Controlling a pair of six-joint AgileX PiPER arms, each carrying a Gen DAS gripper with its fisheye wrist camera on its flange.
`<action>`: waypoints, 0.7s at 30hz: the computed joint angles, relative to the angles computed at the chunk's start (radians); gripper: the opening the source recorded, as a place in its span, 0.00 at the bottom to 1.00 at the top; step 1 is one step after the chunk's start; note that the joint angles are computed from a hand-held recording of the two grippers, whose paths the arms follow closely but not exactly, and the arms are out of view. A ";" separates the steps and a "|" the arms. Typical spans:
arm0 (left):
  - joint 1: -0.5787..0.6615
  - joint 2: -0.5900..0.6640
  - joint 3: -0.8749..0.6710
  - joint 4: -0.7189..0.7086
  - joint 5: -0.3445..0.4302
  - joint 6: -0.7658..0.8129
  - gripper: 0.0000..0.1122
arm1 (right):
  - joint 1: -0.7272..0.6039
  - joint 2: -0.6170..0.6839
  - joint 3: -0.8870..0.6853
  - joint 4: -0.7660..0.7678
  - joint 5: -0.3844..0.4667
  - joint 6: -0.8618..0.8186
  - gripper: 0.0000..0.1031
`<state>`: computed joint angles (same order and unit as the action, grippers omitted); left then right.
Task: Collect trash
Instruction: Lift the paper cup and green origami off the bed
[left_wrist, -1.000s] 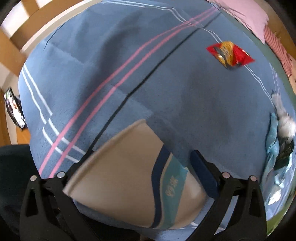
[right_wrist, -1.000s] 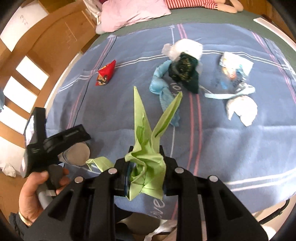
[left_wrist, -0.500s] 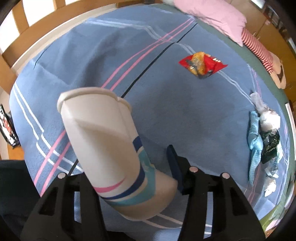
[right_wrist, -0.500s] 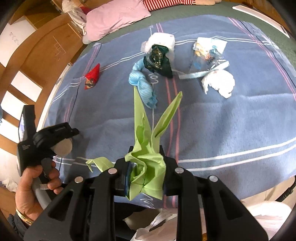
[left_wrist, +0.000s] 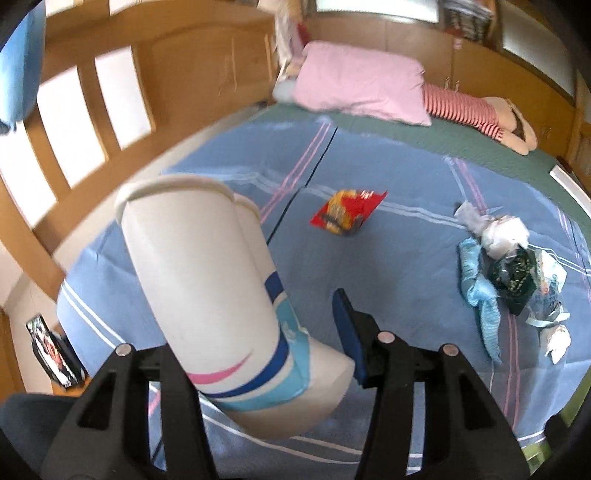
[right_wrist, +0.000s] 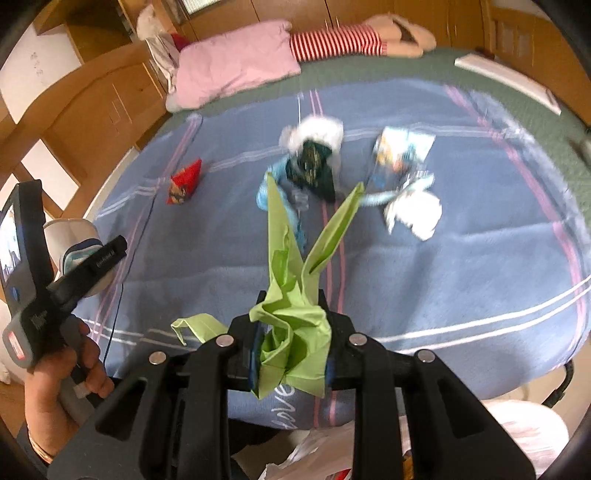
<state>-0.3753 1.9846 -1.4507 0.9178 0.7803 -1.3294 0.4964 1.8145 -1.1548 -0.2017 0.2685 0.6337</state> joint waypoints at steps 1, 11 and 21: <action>-0.013 -0.010 0.014 0.042 -0.001 -0.028 0.46 | 0.005 -0.010 0.005 -0.044 -0.003 0.038 0.25; -0.087 -0.040 0.055 0.210 0.011 -0.123 0.46 | 0.017 -0.022 0.021 -0.094 -0.002 0.084 0.25; -0.085 -0.030 0.046 0.193 0.014 -0.108 0.46 | 0.018 -0.008 0.024 -0.061 -0.006 0.064 0.25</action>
